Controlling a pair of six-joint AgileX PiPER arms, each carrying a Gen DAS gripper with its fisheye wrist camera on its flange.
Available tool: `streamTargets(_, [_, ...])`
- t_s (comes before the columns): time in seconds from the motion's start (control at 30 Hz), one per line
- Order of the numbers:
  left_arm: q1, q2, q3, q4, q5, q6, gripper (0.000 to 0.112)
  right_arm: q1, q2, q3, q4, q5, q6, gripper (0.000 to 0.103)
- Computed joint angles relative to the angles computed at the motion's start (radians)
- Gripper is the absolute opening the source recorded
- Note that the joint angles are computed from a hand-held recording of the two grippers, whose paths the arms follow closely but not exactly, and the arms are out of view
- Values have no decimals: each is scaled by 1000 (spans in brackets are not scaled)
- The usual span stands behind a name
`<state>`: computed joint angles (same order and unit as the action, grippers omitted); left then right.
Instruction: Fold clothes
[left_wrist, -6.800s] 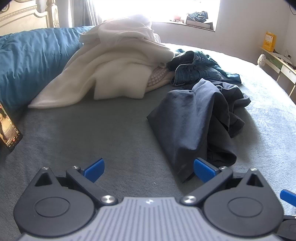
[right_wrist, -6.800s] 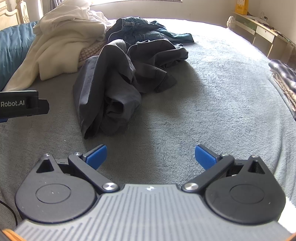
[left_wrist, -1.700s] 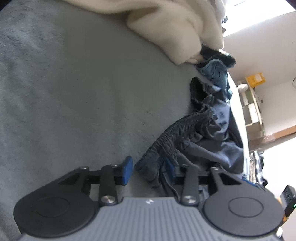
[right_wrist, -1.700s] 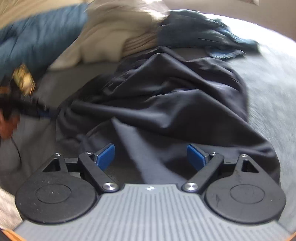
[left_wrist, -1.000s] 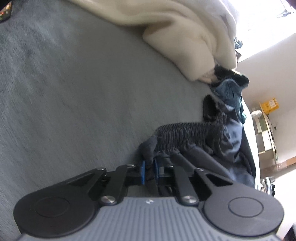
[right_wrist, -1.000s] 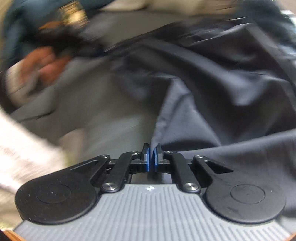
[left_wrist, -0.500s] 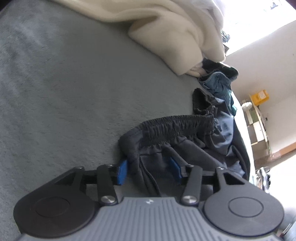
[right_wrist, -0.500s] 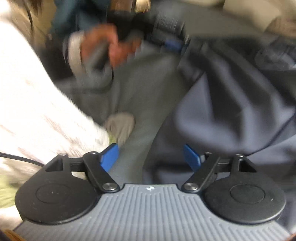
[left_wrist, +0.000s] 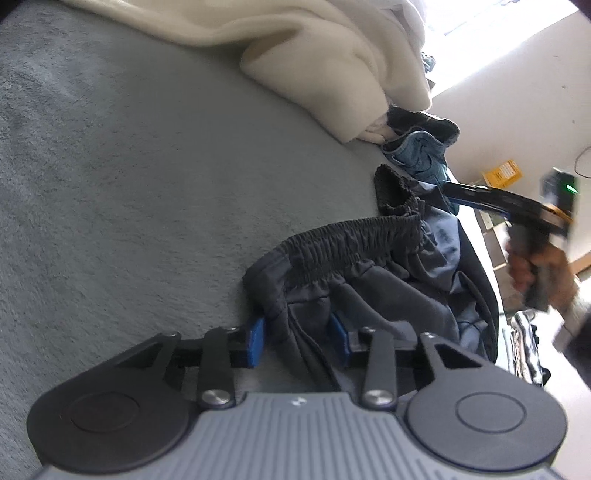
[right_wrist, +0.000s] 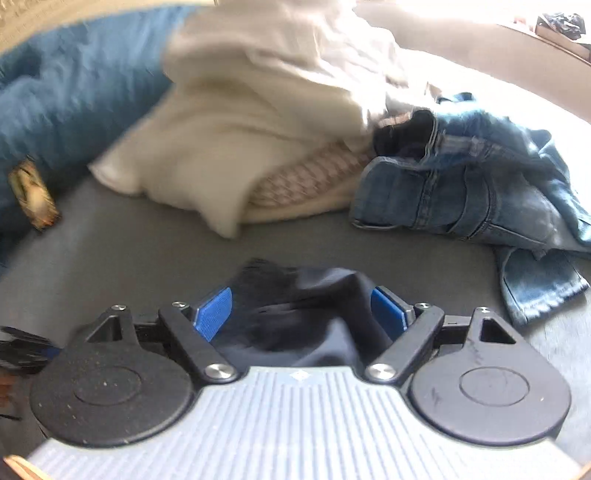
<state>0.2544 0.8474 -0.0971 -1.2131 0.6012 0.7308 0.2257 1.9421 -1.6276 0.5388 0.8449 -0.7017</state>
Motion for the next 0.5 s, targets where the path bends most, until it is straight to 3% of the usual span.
streamTargets(0.13, [171, 57, 17, -55, 129, 214, 33, 8, 131, -133, -46, 52, -49, 83])
streamTargets(0.37, [335, 150, 41, -108, 253, 430, 33, 66, 368, -481, -136, 285, 21, 86])
streamTargets(0.43, [358, 154, 50, -113, 268, 452, 33, 72, 376, -481, -138, 279, 39, 87])
streamTargets(0.5, [372, 150, 55, -112, 274, 452, 33, 80, 341, -416, -130, 241, 29, 82])
